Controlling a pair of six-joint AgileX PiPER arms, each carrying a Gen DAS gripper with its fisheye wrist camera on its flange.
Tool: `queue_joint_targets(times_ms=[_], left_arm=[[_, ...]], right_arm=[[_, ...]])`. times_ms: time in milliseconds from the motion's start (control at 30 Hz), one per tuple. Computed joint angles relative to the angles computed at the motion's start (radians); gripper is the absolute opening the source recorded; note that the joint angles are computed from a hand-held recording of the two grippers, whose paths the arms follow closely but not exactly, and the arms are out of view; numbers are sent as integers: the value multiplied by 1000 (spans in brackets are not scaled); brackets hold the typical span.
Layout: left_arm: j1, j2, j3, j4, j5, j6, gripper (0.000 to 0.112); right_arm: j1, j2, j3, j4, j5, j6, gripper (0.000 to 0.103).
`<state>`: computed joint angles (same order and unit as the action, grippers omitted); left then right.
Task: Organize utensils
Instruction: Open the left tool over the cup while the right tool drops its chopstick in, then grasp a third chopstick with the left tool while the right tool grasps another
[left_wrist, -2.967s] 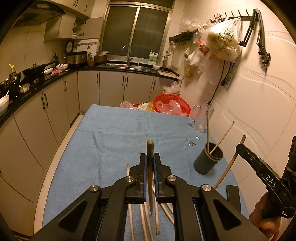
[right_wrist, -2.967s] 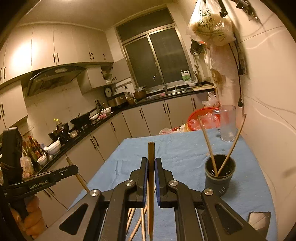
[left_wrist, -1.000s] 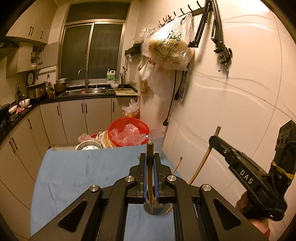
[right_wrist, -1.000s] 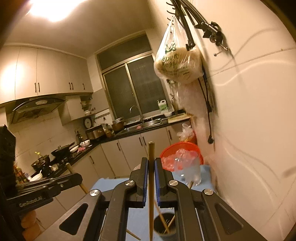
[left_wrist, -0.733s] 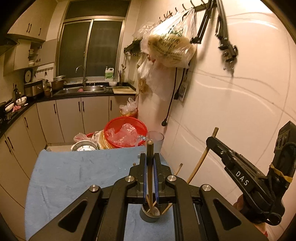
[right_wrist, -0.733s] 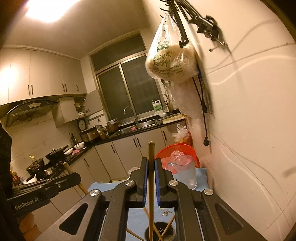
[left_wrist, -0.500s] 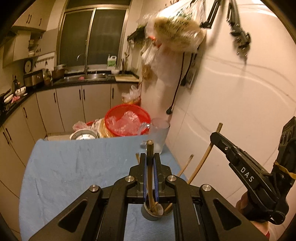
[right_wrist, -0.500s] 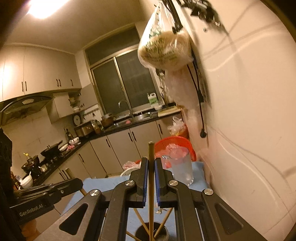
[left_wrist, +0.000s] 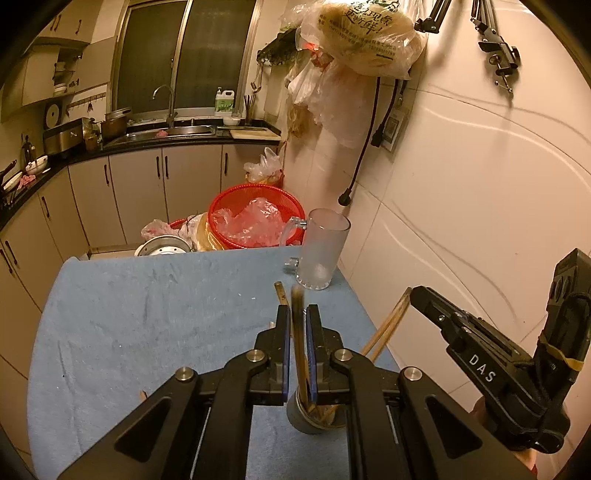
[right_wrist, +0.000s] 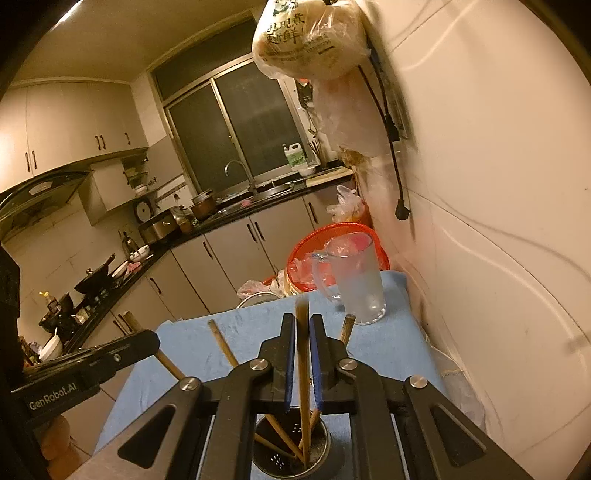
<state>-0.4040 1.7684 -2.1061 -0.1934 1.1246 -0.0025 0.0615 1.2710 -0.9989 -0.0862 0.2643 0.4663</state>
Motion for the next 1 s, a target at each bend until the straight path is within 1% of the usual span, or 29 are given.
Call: queue_joint_targets(times_ms=[67,133,200,367,433,533,600,633,667,733,833,900,1000], left_arm=[[8,1,-10,-11,12,3,10],[15,-7,-10,-16,16,5,12],[28,-36,16,-28,6,10,12],[101,-175,167,-82,-44,73,13],[151,-226,231,-114,-49,109,14],[245,-298,340,-160,-47,176,14],[320,-328,404,-201,-32,225,14],[361,-340,438,-217,-20,253,14],[390,-347,465,-226,-16,271,14],[462,-363,534,-244,-12,309,14],[581,-347,610,-288,33,378,14],[622,-322,641,-288,49,398,14],[649,-266,665,-257,37,390,14]], right_arm=[[0,-15,-5,-18,16,18,13],[12,-32,-6,-56,23,58,13],[36,-67,0,-166,36,162,13],[150,-178,58,-390,66,380,14],[224,-200,79,-460,90,456,18],[337,-205,116,-545,118,552,31],[429,-177,136,-630,149,657,46],[453,-167,146,-649,153,687,50],[480,-151,157,-661,150,715,51],[505,-117,179,-628,122,709,51],[529,-59,197,-586,82,724,51],[543,-21,197,-562,71,715,51],[569,23,188,-543,70,734,51]])
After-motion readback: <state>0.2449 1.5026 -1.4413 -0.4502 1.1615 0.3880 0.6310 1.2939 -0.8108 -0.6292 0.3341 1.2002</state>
